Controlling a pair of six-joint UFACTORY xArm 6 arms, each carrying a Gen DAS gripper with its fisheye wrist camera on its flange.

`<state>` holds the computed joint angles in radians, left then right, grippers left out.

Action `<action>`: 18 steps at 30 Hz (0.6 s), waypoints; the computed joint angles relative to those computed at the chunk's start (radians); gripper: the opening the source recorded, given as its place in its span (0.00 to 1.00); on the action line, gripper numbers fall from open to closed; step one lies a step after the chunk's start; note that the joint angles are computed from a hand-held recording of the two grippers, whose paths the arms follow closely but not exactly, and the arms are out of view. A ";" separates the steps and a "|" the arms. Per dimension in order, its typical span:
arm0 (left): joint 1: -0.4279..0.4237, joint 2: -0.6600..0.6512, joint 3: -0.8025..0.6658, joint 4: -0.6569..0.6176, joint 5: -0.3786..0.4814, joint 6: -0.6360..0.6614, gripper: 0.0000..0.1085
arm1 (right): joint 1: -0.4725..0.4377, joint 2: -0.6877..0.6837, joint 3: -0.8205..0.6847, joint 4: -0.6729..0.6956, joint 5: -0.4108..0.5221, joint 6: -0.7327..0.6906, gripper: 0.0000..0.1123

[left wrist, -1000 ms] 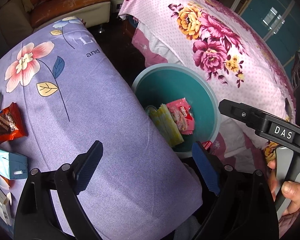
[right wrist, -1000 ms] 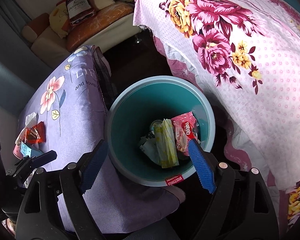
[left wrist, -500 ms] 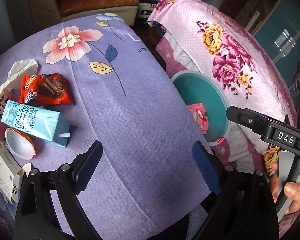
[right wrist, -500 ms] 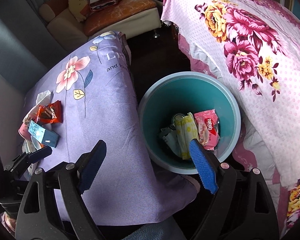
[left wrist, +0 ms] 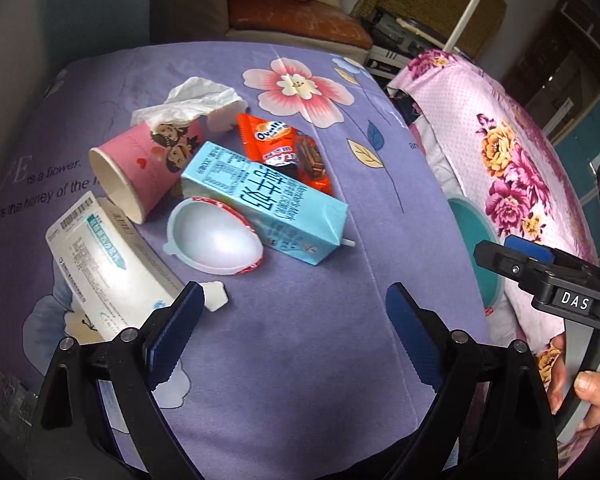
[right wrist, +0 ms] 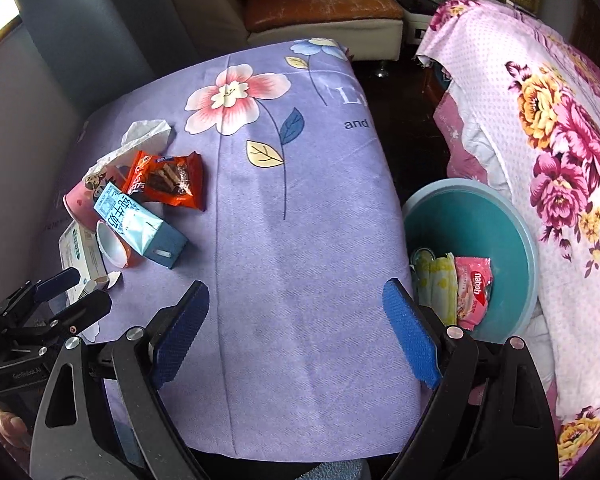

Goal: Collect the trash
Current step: 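Move both open tools back to the trash pile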

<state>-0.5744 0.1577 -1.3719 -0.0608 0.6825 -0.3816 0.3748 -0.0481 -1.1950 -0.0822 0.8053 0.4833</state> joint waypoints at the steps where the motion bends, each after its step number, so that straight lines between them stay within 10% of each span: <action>1: 0.016 -0.016 0.021 0.004 -0.007 -0.011 0.85 | 0.014 0.030 -0.034 -0.002 0.009 -0.014 0.75; 18: 0.163 -0.027 0.100 0.033 0.017 -0.131 0.85 | 0.127 0.440 -0.531 0.001 0.187 -0.261 0.75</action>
